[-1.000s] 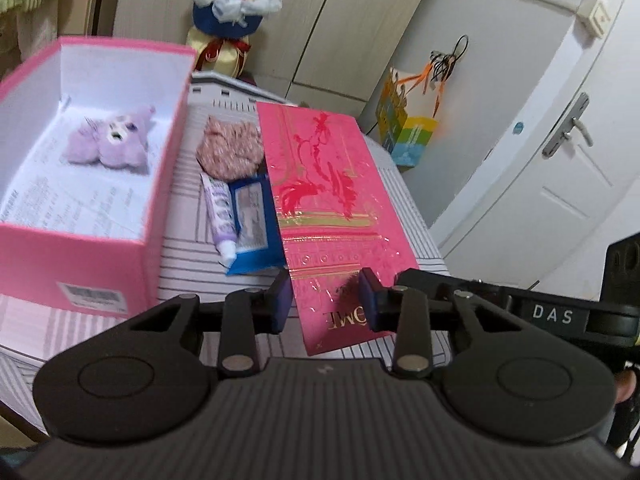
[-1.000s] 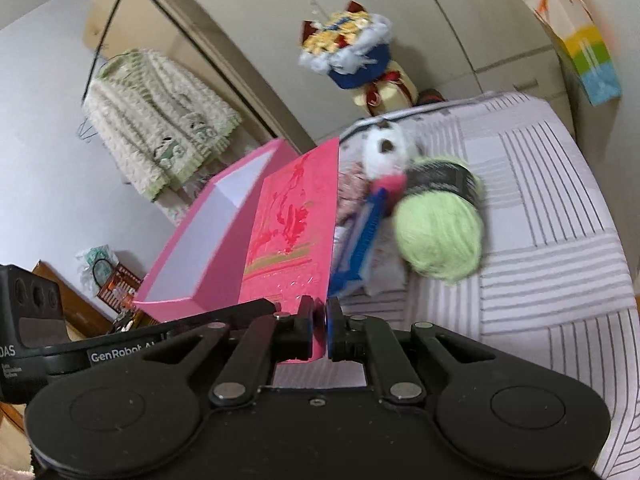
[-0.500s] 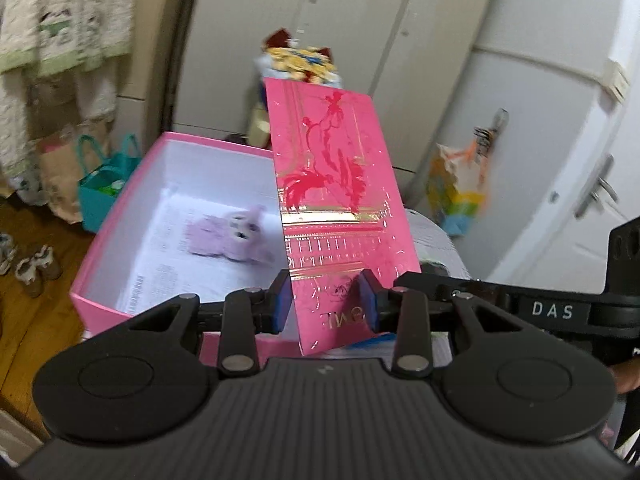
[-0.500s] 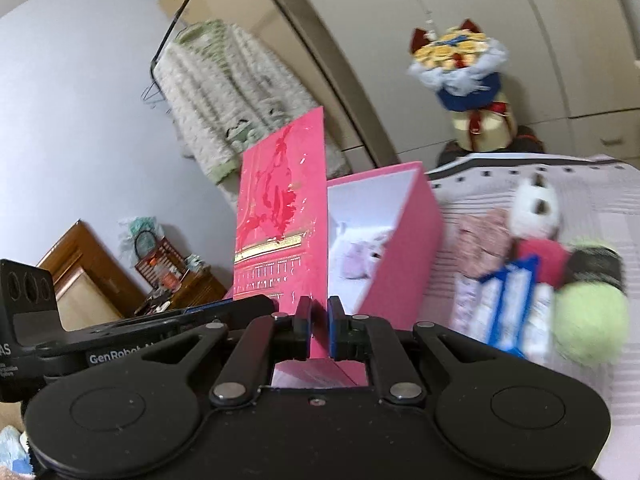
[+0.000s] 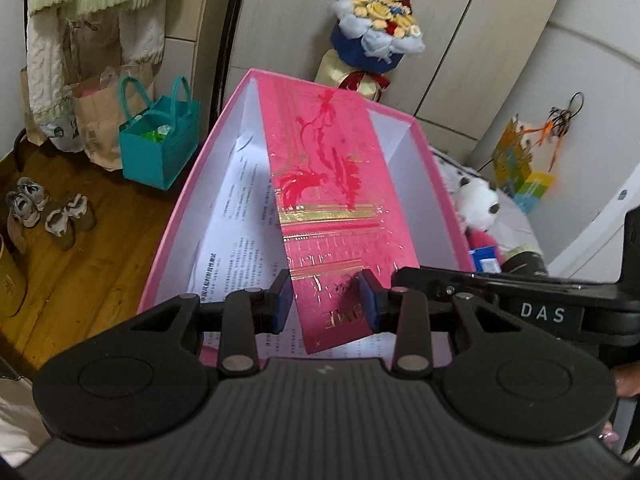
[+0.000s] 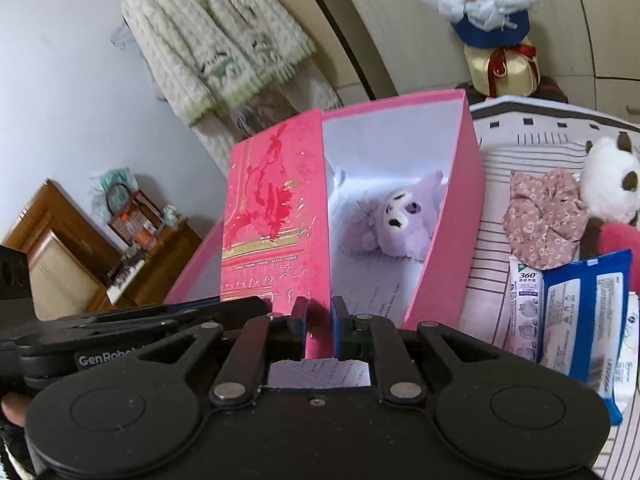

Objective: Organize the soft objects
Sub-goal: 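Lower the red envelope into the box and open the right tool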

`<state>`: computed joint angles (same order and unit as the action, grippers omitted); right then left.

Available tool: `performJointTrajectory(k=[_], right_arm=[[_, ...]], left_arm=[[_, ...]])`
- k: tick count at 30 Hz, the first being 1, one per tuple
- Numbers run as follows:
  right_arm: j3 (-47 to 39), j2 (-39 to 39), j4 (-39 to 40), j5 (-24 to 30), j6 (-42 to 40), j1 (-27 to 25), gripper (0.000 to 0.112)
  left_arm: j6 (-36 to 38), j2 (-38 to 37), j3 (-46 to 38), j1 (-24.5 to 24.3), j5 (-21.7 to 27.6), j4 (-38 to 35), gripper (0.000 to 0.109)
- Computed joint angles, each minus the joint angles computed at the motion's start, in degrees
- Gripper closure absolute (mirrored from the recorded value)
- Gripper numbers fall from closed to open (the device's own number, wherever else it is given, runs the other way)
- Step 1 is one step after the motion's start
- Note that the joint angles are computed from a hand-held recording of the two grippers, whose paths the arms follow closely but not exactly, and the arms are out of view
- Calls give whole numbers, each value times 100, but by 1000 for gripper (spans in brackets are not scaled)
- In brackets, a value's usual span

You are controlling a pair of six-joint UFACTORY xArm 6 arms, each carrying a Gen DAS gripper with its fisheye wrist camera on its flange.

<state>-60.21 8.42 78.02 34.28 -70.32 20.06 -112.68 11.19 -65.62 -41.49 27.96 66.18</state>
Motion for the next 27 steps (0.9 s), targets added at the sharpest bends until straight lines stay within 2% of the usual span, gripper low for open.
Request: performJointTrajectory(k=[6,9,10,13,15,17,21,26,27], right_arm=[[-106,64,-439,-166,-56,114,96],[-72,41,-607,-460,-125,260,96],[-41,25,-608,-564,-182,303,96],[94,-72,-503,-778,-373,370,96],[167,-168,-413,-617,-484,285,96],[284,-321,-308,-500,-594,194,93],[713,-865,22,-492,-1049,25,79],[1311,-1676,159,-297,-1336,-404,66],[1440,-1857,176,-266,-1391,-516,61]], left_arm=[[304,24,-13,-45,133,-80,72],[293,48,-75,-174,484,-77,60],[288,59,-114,-245,684,-81,52],[175,-5,-90,-371,973,54,49],[120,-93,-23,-414,968,78,49],[27,-195,33,-496,1059,109,47],[103,-372,35,-752,1407,190,44],[291,-554,-11,-962,1280,345,40],[342,-561,-52,-1012,1246,378,39]])
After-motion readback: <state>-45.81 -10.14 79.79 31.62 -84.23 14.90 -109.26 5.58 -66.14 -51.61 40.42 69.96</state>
